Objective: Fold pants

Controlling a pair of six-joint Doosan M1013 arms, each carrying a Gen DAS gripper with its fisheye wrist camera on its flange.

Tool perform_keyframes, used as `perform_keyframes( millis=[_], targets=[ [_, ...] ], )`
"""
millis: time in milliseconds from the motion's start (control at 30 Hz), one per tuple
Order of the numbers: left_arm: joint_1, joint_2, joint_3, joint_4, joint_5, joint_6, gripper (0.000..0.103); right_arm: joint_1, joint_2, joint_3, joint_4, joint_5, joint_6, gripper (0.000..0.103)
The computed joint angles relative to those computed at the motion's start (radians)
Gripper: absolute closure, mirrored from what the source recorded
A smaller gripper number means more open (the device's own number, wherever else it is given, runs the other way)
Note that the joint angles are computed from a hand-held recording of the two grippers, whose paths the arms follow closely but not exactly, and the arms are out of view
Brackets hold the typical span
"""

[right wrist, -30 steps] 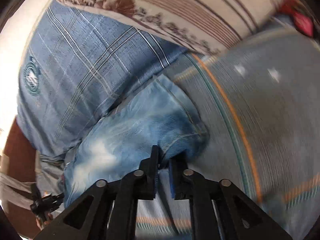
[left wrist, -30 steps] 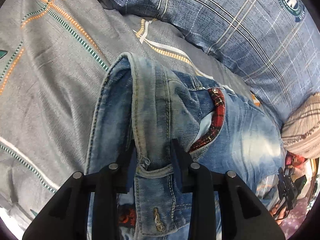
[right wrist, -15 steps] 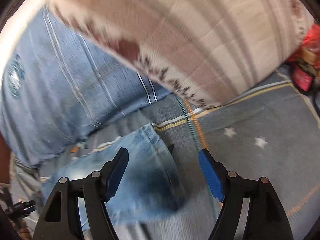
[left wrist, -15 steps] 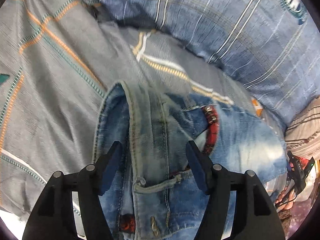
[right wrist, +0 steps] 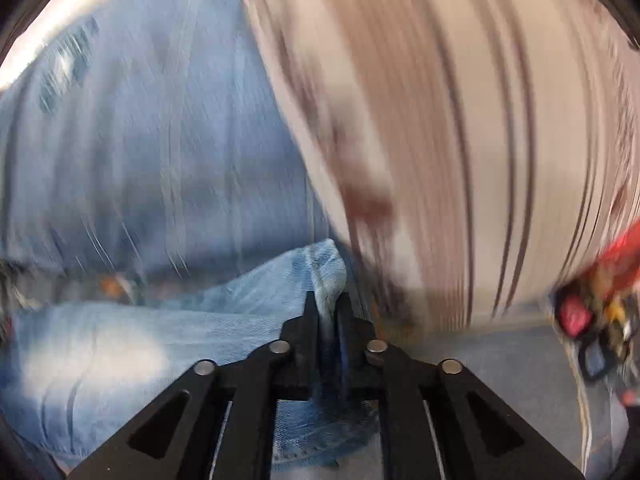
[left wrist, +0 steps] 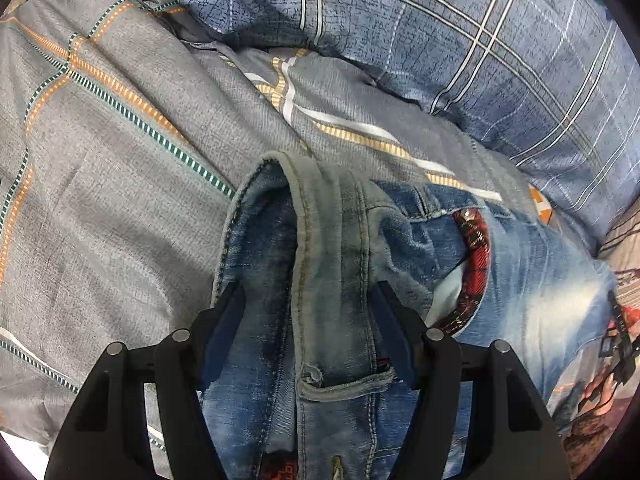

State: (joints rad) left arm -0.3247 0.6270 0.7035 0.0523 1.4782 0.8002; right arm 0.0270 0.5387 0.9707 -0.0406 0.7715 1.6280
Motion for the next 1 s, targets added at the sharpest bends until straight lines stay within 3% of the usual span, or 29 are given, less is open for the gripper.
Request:
perform_keyframes(
  millis=[33, 100, 133, 267, 333, 400, 433, 600, 733, 867, 1000],
  targets=[
    [-0.001, 0.001, -0.002, 0.002, 0.004, 0.003, 0.038, -0.011, 0.011, -0.006, 0.019, 0.061, 0.030, 0.081],
    [0.002, 0.004, -0.014, -0.013, 0.021, 0.007, 0.038, -0.031, 0.014, 0.002, 0.053, 0.137, 0.102, 0.079],
    [0.006, -0.002, -0.013, -0.027, 0.022, 0.007, 0.038, -0.044, 0.005, 0.022, 0.085, 0.137, 0.123, 0.079],
    [0.010, -0.069, 0.031, 0.010, -0.046, -0.014, 0.038, -0.096, -0.092, 0.155, 0.228, 0.011, 0.097, 0.077],
    [0.014, -0.093, 0.037, 0.032, -0.074, -0.029, 0.037, -0.103, -0.132, 0.191, 0.240, -0.026, 0.066, 0.060],
    [0.022, -0.091, 0.016, 0.036, -0.056, -0.041, 0.027, -0.106, -0.160, 0.210, 0.256, -0.051, 0.030, 0.044],
    [0.027, -0.082, -0.002, 0.026, -0.031, -0.048, 0.021, -0.105, -0.155, 0.189, 0.264, -0.043, 0.019, 0.037],
    [0.048, -0.048, -0.014, -0.076, 0.001, -0.067, 0.020, -0.082, -0.109, 0.075, 0.292, 0.028, -0.024, 0.031],
    [0.051, -0.003, -0.056, -0.129, 0.037, -0.092, 0.021, -0.040, -0.033, -0.041, 0.207, 0.114, -0.001, 0.030],
    [0.064, 0.036, -0.119, -0.148, 0.055, -0.118, 0.021, 0.044, 0.061, -0.159, -0.115, 0.183, 0.079, 0.030],
    [0.081, 0.072, -0.180, -0.154, 0.086, -0.145, 0.020, 0.073, 0.135, -0.241, -0.258, 0.222, 0.144, 0.030]
  ],
)
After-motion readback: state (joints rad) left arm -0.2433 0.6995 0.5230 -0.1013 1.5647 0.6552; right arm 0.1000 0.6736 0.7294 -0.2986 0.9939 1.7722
